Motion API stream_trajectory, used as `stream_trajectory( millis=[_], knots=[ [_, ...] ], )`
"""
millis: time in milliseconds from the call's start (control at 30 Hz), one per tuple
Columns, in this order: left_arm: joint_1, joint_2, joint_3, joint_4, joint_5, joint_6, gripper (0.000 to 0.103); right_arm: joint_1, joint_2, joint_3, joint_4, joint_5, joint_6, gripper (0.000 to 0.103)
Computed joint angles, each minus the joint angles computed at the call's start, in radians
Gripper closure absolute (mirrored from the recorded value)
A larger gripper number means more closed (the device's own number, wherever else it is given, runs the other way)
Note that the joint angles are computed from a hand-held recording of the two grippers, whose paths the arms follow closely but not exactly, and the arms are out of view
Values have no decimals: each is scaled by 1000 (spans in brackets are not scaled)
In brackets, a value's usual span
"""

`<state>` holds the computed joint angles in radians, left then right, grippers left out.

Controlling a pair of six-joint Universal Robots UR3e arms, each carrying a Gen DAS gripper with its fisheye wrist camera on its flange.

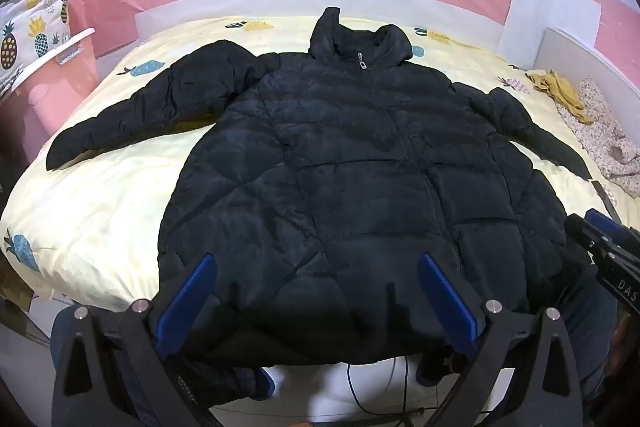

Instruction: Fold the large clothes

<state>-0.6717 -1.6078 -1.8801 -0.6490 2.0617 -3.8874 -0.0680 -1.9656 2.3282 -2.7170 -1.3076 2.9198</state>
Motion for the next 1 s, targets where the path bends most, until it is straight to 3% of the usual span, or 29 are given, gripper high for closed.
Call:
stream_trajectory(
  millis=[1000],
  knots=[
    [-11,-15,15,-20,-4,-1,2,23,17,-7,-3,-18,11,49]
  ],
)
